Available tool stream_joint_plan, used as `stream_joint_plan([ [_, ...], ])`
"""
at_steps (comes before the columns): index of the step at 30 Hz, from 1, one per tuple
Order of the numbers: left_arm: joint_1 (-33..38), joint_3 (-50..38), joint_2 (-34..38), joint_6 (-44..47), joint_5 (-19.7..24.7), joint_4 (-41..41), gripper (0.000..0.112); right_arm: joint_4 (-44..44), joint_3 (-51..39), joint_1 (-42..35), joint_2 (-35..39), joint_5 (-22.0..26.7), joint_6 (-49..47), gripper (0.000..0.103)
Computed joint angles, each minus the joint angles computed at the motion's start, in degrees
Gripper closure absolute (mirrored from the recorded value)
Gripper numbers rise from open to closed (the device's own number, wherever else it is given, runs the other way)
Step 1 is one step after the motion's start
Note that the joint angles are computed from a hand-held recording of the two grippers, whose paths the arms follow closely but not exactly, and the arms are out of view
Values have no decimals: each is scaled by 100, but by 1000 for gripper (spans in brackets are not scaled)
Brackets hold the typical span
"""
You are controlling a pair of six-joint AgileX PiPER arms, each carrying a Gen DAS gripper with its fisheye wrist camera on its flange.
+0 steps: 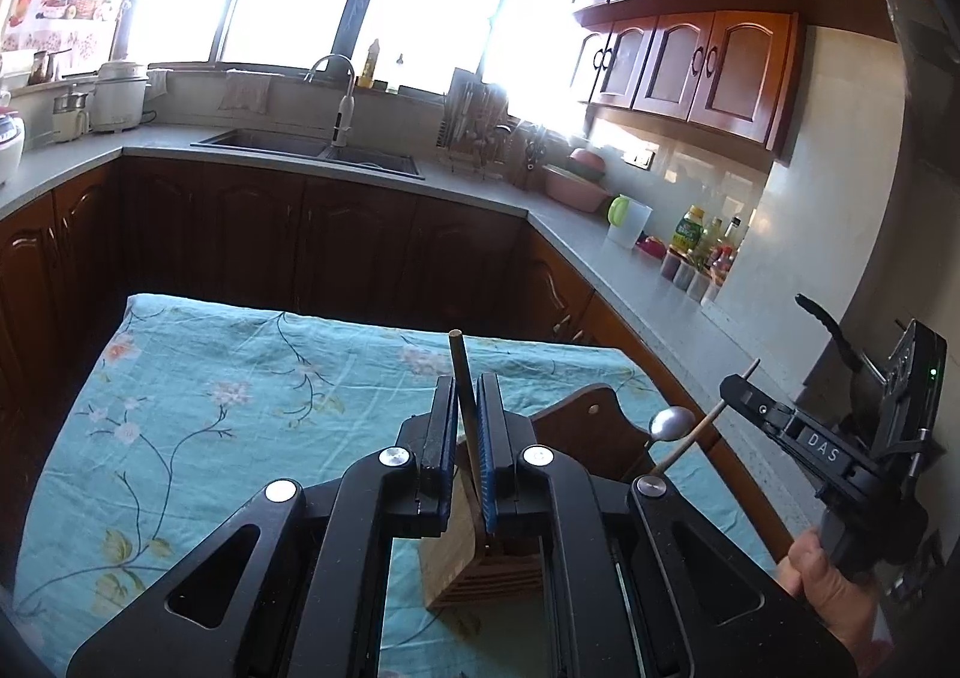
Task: Organize utensils
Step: 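Lower the chopsticks into the holder slots and open both tools, then move both open tools back over the remaining chopsticks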
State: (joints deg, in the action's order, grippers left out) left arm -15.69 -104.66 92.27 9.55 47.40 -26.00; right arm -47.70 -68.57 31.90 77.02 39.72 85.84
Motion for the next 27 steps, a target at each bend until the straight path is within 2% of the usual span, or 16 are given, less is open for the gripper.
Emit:
stream_joint_plan([
  [9, 31, -224, 108, -57, 211, -1, 106, 248, -101, -110, 23, -39, -266, 97],
  [10, 65, -256, 121, -52, 261, -68, 104, 303, -109, -136, 30, -54, -328, 92],
  [12, 132, -294, 112, -23, 347, -178, 96, 607, -138, -230, 18, -151, -588, 89],
  [14, 141, -220, 14, -68, 301, -127, 79, 675, -105, -230, -40, -218, -626, 71],
  [16, 184, -106, -98, -48, 264, -166, 69, 370, -27, -91, -150, -142, -350, 40],
  [18, 250, 37, -236, -50, 252, -207, 54, 59, 61, 64, -297, -32, -2, 29],
  [20, 386, 344, -461, 41, 134, -390, 32, -108, 162, 177, -461, 42, 236, 15],
  [21, 416, 426, -537, 0, 108, -358, 28, -163, 225, 231, -552, 59, 348, 6],
  [22, 460, 515, -617, -25, 97, -333, 25, -208, 298, 292, -649, 71, 446, 0],
  [27, 813, 1130, -1051, 133, 238, -440, 25, -538, 652, 922, -1064, 645, 993, 0],
])
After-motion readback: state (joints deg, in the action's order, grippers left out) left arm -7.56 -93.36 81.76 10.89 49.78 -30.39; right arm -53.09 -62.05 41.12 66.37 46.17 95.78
